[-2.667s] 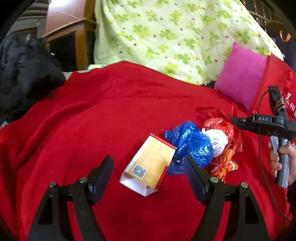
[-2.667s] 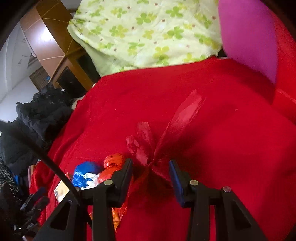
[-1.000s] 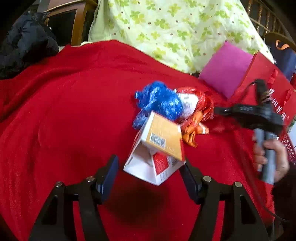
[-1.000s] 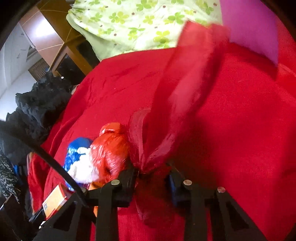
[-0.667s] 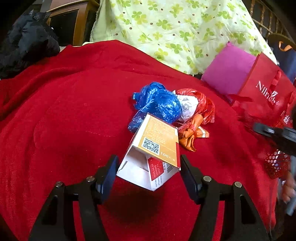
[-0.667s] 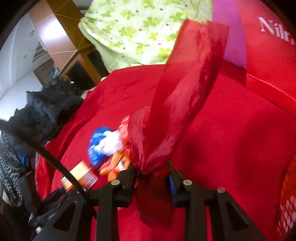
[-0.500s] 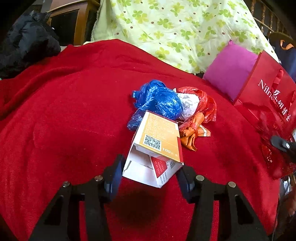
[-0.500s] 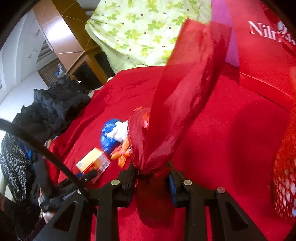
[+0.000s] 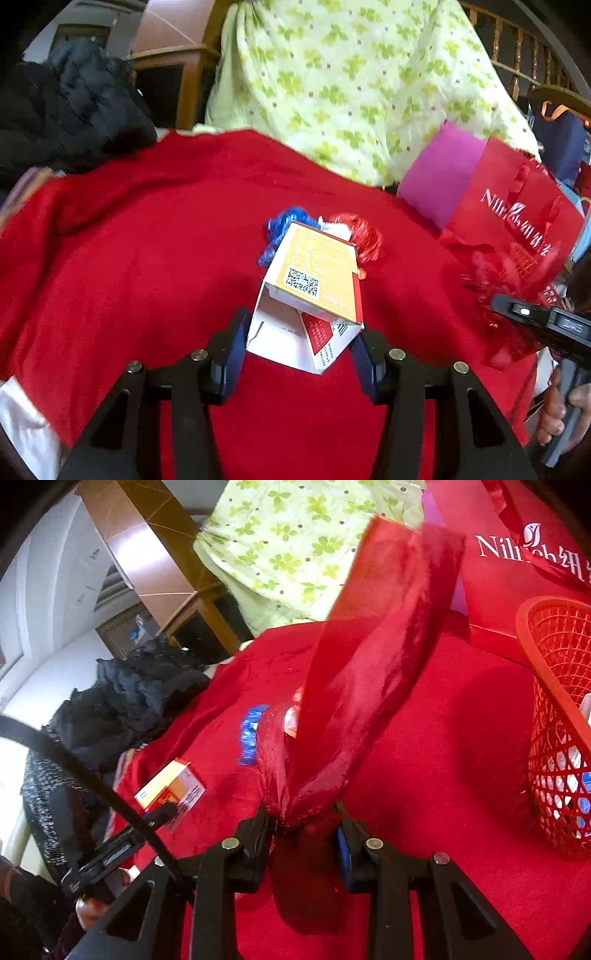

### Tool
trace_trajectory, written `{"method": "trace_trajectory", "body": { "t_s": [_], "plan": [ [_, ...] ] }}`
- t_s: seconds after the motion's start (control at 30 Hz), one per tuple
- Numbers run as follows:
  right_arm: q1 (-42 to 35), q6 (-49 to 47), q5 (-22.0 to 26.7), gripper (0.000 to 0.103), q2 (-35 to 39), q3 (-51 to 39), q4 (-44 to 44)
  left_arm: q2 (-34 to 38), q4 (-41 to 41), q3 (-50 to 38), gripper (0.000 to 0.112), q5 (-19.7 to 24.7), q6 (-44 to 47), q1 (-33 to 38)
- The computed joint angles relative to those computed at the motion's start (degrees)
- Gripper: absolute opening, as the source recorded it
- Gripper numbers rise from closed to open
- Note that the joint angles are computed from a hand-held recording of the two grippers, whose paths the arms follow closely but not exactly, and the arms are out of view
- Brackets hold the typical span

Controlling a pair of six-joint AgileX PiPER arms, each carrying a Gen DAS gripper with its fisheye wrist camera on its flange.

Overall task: Collect trash
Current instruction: 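Lift the box and red ribbon off the table toward the basket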

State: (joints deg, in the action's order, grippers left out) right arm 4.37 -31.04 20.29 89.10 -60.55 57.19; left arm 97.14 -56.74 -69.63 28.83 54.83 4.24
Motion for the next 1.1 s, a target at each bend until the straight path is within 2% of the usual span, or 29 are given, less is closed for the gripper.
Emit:
{"method": "trace_trajectory", "body": {
  "t_s": [0.23, 0.37, 0.43, 0.5, 0.67, 0.87, 0.97, 1.1],
  "plan": [
    [-1.8, -1.9, 4.0, 0.032, -3.8, -0.4, -0.3, -10.5, 2.2, 4.5, 0.054, -2.2, -4.1, -1.5],
    [-4.4, -2.7, 8.0, 0.032, -8.3, 1.8, 0.8, -14.1, 2.7, 5.0, 0.054, -1.9, -6.6, -2.1],
    [-4.9, -1.9, 9.2, 0.032, -10.2, 2.3, -1.6, -16.0, 3.5, 5.5, 0.054, -3.1, -7.5, -3.2],
    [-6.0, -2.4, 10.2, 0.032, -12.4, 3.1, -2.0, -17.5, 6.7, 5.4, 0.054, -3.8, -9.9, -4.9],
    [-9.2, -6.0, 10.6, 0.032, -17.6, 6.9, 1.5, -18.1, 7.2, 5.2, 0.054, -3.9, -9.3, -7.0],
    [-9.5, -5.2, 9.2, 0.032, -18.5, 8.2, 1.0, -16.1, 7.1, 4.2, 0.054, -3.0, -8.7, -8.4],
    [-11.6, -7.2, 10.1, 0.032, -19.3, 9.1, 3.4, -15.0, 6.5, 4.1, 0.054, -2.9, -7.6, -9.5],
    [-13.5, -8.1, 10.4, 0.032, -20.7, 10.8, 4.3, -13.8, 11.2, 3.4, 0.054, -5.2, -11.3, -12.2]
  ]
}}
